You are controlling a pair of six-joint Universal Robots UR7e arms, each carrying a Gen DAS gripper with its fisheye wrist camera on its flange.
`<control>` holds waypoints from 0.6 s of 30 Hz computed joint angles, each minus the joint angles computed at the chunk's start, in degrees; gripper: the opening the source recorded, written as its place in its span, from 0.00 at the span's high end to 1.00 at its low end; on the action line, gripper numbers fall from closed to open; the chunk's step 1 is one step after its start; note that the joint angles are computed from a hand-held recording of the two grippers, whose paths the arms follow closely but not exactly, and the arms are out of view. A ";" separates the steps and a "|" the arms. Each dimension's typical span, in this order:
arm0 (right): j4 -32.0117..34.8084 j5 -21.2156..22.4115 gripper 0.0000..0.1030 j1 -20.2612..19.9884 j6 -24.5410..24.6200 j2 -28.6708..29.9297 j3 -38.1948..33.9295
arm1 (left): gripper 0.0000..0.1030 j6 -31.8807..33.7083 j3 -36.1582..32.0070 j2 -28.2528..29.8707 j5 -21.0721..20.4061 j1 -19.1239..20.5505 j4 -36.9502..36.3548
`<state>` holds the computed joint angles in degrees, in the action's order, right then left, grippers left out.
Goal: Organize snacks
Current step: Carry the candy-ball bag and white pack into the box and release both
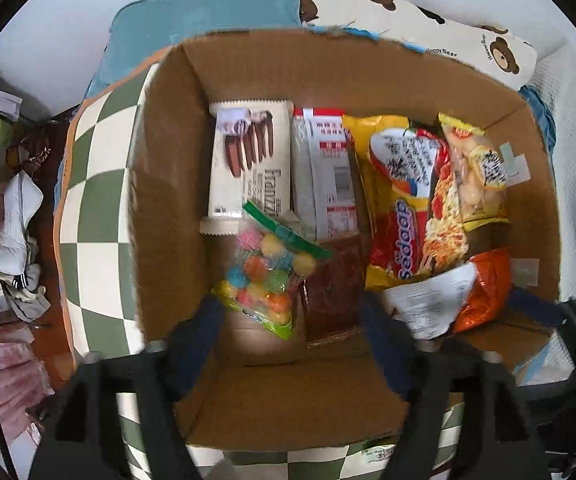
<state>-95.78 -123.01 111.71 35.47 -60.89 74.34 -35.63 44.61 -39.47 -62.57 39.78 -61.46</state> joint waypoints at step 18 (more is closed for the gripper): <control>-0.04 -7.16 0.07 0.75 5.04 -4.68 6.08 | 0.08 0.13 11.24 -5.95 3.47 -2.37 -9.06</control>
